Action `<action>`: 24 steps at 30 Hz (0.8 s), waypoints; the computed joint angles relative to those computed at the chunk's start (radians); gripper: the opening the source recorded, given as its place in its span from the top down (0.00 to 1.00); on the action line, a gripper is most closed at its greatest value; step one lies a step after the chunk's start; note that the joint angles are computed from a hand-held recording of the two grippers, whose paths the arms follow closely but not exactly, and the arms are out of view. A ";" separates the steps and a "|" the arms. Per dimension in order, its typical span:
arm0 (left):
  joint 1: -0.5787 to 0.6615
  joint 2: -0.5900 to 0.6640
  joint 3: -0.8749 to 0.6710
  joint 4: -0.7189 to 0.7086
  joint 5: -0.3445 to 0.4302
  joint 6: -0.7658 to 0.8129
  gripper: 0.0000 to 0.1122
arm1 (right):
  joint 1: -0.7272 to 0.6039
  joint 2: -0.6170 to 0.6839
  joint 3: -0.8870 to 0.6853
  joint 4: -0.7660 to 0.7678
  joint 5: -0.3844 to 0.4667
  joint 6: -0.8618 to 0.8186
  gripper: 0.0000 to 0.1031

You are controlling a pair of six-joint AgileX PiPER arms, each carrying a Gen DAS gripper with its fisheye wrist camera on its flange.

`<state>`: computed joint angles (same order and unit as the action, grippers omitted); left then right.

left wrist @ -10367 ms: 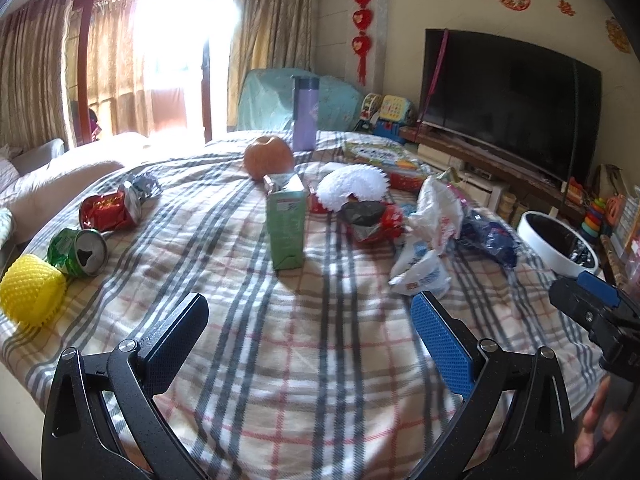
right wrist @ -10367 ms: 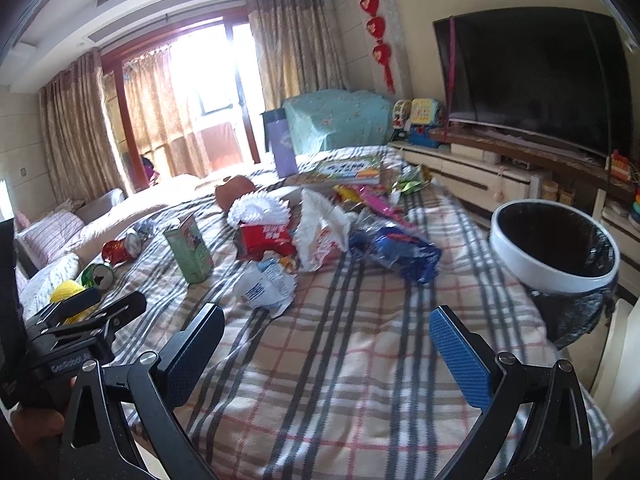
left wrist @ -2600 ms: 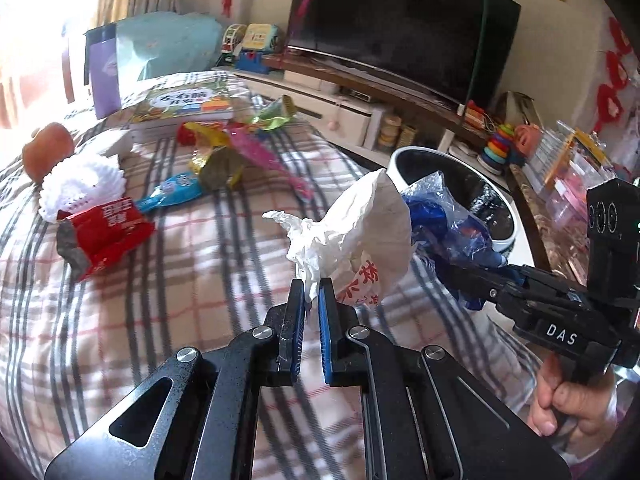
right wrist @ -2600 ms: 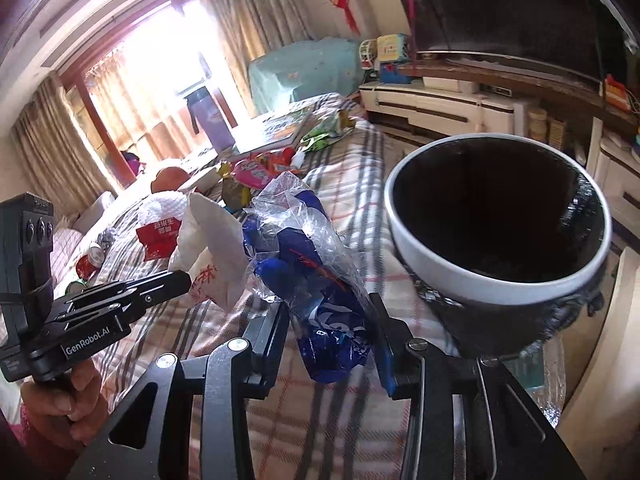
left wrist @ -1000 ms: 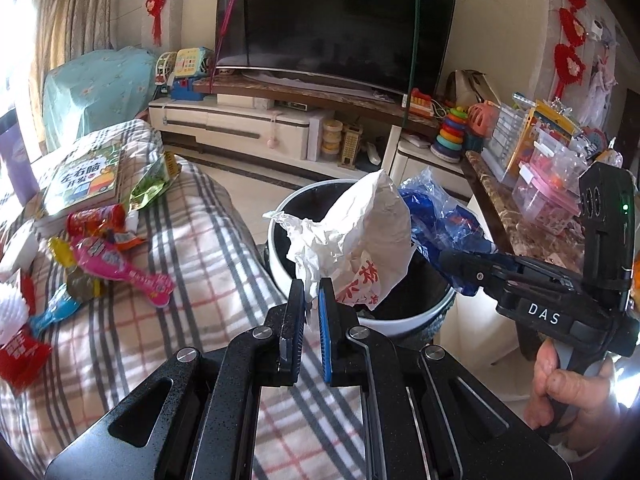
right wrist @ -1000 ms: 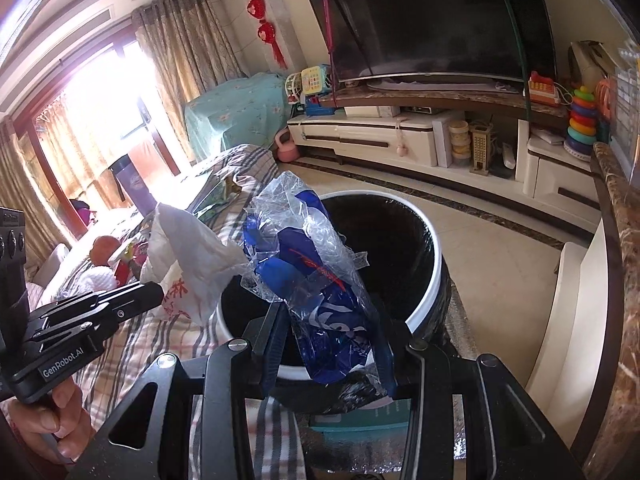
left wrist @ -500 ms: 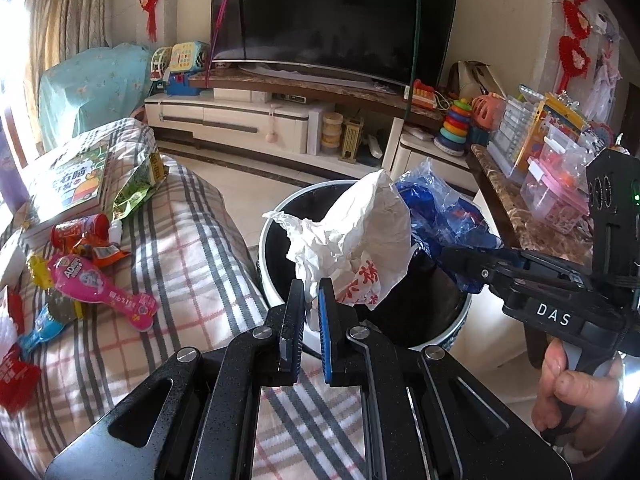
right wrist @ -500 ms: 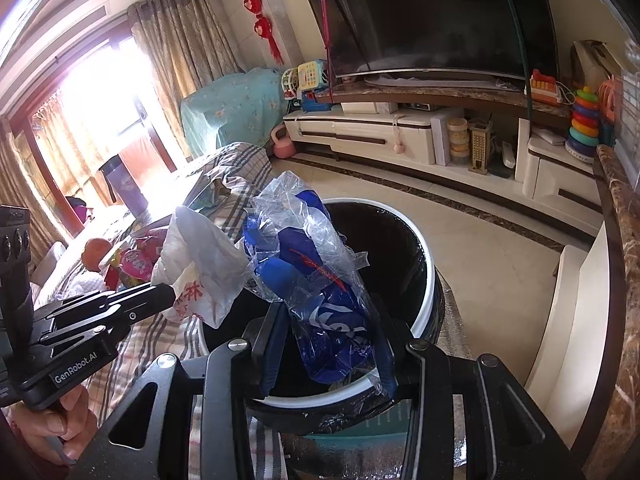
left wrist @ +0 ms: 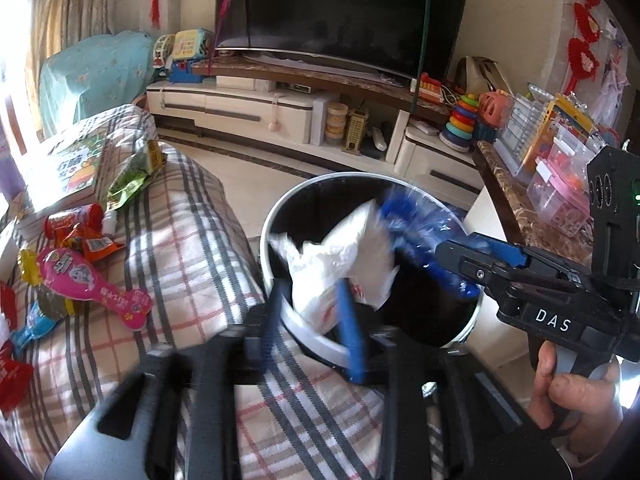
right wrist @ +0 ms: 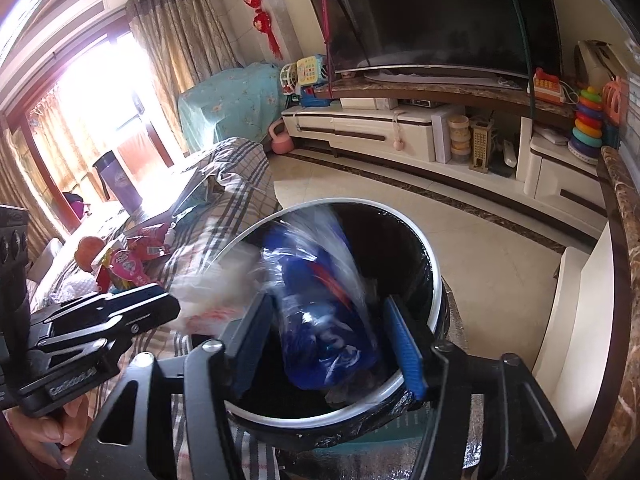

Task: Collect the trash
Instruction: 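Open both tools to drop the bags into the bin, then move both open tools back over the remaining trash on the bed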

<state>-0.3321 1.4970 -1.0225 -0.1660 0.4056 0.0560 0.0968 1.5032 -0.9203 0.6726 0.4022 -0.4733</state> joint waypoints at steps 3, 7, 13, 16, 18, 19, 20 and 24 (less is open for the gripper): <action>0.016 -0.028 0.034 -0.010 -0.014 0.011 0.63 | 0.001 -0.012 0.013 0.023 0.002 -0.012 0.34; 0.054 -0.078 0.097 -0.042 -0.020 0.045 0.56 | 0.018 -0.041 0.037 0.060 0.004 -0.027 0.26; 0.146 -0.162 0.215 -0.129 -0.017 0.131 0.50 | 0.096 -0.094 0.086 0.122 -0.025 -0.030 0.12; 0.216 -0.204 0.266 -0.198 -0.004 0.214 0.50 | 0.158 -0.110 0.103 0.130 -0.056 -0.003 0.10; 0.269 -0.234 0.298 -0.251 0.007 0.279 0.50 | 0.208 -0.112 0.107 0.112 -0.079 0.033 0.09; 0.305 -0.255 0.317 -0.277 0.015 0.315 0.50 | 0.234 -0.108 0.106 0.101 -0.087 0.051 0.08; 0.328 -0.267 0.329 -0.295 0.020 0.341 0.49 | 0.259 -0.104 0.106 0.094 -0.096 0.064 0.08; 0.471 -0.318 0.376 -0.421 0.069 0.509 0.49 | 0.335 -0.074 0.092 0.072 -0.119 0.108 0.08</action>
